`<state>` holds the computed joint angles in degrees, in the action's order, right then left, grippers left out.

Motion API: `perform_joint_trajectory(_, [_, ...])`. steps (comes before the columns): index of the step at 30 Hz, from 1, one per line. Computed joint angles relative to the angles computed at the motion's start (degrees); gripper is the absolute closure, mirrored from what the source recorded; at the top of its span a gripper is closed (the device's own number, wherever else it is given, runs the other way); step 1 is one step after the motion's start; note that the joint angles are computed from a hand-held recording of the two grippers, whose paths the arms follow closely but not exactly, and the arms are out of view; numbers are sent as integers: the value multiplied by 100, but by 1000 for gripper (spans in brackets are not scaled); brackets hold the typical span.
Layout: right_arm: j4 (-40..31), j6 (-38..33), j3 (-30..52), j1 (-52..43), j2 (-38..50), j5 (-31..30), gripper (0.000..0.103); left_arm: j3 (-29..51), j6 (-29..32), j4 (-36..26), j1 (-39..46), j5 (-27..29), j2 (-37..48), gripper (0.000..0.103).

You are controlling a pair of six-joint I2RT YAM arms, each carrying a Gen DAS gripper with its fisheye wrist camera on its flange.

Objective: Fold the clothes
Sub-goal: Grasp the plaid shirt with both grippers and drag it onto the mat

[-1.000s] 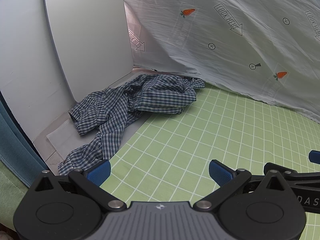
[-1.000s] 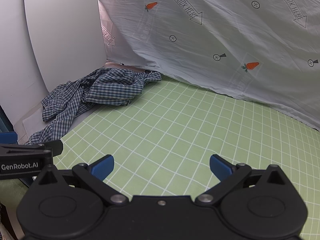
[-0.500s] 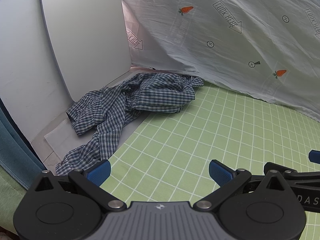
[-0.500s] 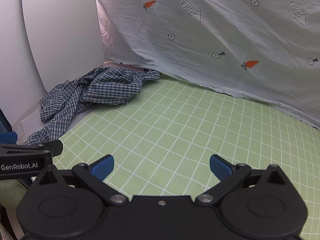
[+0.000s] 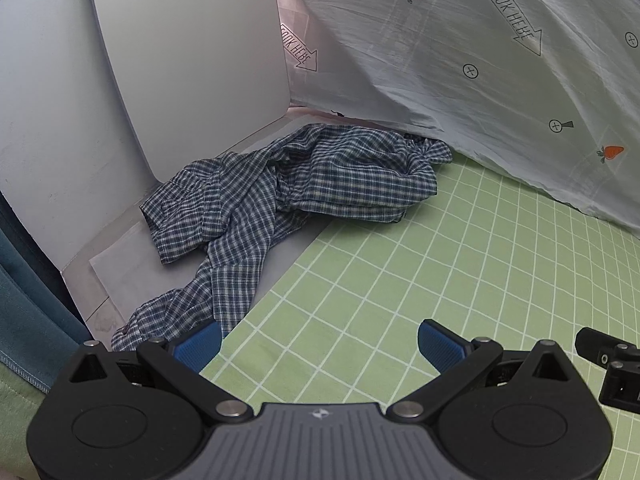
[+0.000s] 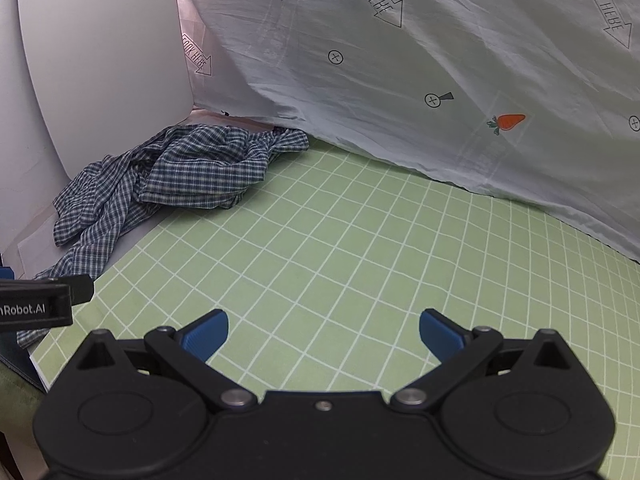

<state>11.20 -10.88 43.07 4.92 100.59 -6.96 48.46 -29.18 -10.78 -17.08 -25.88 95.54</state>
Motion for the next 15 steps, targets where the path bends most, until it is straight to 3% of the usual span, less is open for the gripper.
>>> perform_joint_trajectory(7, [-414,96,1788,344,1466,164,1,1189,644,-33,1014,214,1354,0])
perform_joint_trajectory(15, [-1591,13,4787,816,3518,15,12,3358,925,-779,1954,597,3373,4])
